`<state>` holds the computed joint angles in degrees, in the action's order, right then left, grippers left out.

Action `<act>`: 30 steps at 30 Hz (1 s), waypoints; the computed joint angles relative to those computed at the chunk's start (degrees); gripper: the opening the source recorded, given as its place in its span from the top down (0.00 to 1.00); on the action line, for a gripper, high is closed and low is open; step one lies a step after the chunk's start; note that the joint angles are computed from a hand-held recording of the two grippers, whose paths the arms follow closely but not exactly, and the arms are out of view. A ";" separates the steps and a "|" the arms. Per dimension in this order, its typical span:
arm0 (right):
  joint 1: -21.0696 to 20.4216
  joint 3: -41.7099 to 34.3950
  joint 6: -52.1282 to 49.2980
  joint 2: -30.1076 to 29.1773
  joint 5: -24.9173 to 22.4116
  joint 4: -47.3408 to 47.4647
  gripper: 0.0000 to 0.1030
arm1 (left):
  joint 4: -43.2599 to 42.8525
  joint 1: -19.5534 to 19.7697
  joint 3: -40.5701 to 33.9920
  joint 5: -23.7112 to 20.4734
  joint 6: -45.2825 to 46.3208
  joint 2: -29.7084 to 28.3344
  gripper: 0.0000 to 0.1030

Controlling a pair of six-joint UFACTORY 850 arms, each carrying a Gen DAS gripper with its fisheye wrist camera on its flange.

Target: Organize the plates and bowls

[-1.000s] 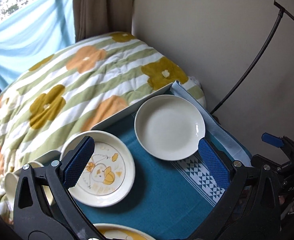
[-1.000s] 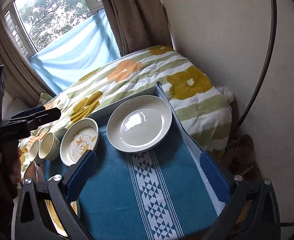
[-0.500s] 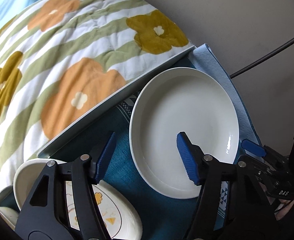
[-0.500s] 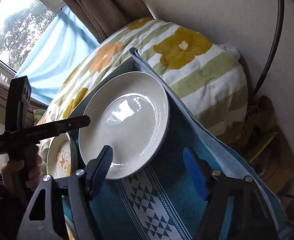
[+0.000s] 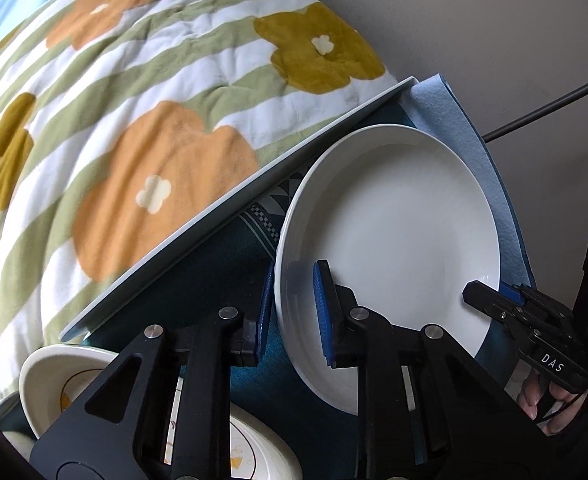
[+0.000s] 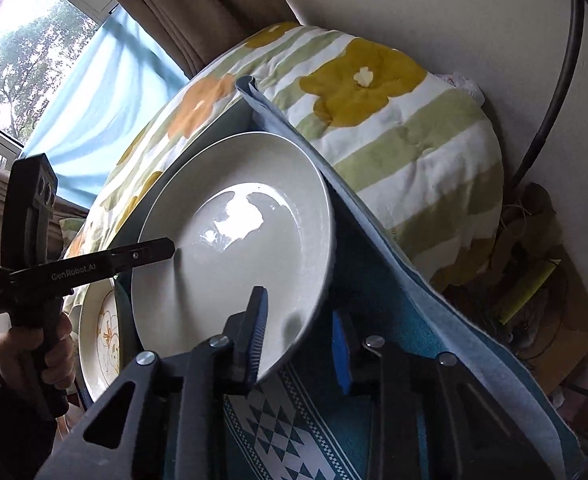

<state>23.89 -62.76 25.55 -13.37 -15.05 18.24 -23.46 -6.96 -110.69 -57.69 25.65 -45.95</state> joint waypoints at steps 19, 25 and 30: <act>-0.59 0.01 -9.50 0.33 1.13 3.40 0.83 | -0.24 0.09 6.17 5.43 -2.07 4.95 0.83; -0.77 -0.23 -17.64 1.84 -0.12 9.63 0.83 | -1.55 0.84 10.45 7.48 -1.85 10.00 0.83; 0.08 -0.77 -19.98 4.13 -1.79 8.84 0.83 | -3.01 1.83 15.95 9.74 -1.19 16.16 0.83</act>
<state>23.98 -63.54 5.57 -9.24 -16.84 27.08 -26.47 -5.14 -94.73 -47.94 24.46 -29.79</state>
